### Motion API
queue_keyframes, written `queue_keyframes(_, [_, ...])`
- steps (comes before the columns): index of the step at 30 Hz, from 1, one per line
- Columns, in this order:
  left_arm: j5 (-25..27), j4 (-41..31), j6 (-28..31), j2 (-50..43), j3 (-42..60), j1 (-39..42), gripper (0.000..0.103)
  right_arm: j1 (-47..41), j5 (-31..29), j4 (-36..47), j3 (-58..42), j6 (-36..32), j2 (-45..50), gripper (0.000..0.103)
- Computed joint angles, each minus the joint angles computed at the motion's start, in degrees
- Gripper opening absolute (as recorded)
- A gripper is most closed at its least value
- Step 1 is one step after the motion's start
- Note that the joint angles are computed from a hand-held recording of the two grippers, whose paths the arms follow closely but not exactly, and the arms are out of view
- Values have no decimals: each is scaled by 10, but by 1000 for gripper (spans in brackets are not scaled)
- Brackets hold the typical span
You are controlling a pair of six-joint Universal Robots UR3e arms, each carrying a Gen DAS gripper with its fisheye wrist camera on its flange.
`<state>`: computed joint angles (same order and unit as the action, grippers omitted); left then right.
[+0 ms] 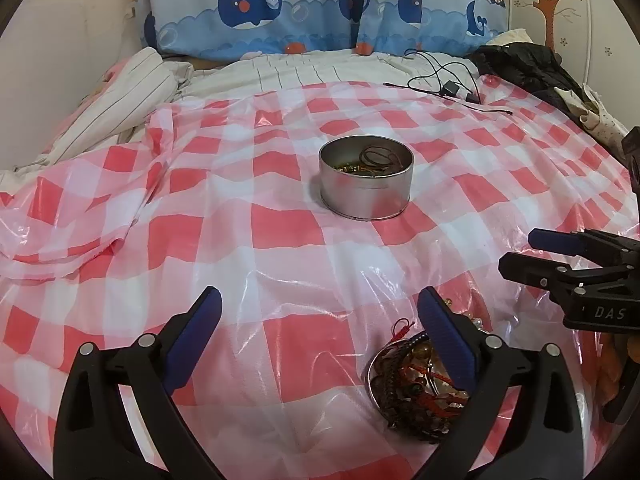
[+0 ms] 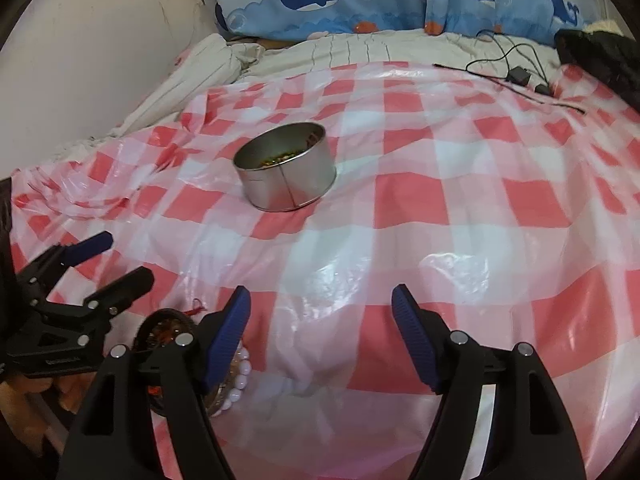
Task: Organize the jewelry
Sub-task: 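Bring both grippers back over the jewelry pile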
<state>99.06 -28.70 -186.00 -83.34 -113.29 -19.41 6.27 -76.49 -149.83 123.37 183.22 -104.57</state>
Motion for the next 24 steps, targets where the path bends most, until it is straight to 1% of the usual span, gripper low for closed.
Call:
queue_keyframes(7, [5, 3, 2, -7, -2, -3, 95, 20, -48, -1, -10, -6, 1, 70])
queue_keyframes(24, [17, 5, 0, -22, 0, -15, 95, 43, -91, -7, -19, -13, 5, 72])
